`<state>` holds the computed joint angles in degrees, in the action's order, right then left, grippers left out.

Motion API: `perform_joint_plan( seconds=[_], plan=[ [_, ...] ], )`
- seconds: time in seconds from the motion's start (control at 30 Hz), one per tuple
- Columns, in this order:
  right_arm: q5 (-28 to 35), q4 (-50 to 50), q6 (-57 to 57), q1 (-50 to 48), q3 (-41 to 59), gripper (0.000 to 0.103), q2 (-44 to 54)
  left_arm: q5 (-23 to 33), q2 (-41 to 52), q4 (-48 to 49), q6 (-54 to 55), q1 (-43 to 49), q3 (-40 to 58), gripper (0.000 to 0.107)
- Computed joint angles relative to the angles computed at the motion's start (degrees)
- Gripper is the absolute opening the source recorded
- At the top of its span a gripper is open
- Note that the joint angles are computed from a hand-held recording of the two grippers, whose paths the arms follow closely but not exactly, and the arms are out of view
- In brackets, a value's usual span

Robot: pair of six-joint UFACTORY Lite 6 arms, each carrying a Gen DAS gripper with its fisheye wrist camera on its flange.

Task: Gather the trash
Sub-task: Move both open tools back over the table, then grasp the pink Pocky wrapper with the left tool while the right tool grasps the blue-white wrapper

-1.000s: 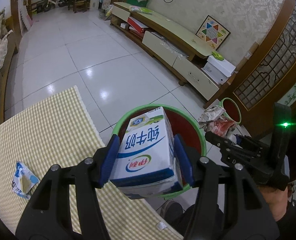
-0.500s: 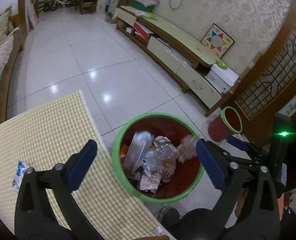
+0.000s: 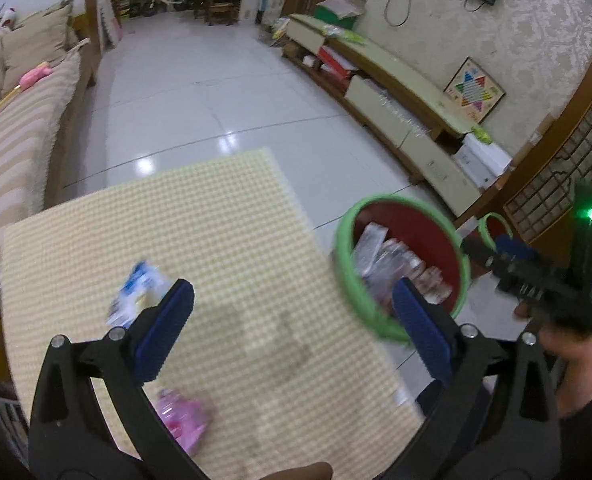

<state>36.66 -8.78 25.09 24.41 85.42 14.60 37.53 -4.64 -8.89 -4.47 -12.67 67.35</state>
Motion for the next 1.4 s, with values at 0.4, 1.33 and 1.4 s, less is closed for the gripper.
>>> perform_joint_plan(
  seconds=[0.4,1.33,1.4],
  plan=[
    [1.75,-4.96,8.80,14.09,7.43,0.095,8.12,4.78,-18.30,-3.39,16.48,18.65,-21.03,0.097],
    [10.60,-5.96,9.41,26.53,32.32,0.096,29.18,-3.92,-21.11,-2.80,32.92,25.36,-45.47,0.055],
    [12.65,-5.05,8.25,26.94,38.50,0.096,33.61,-2.73,-20.61,-6.41,38.01,29.22,-44.74,0.040]
  ],
)
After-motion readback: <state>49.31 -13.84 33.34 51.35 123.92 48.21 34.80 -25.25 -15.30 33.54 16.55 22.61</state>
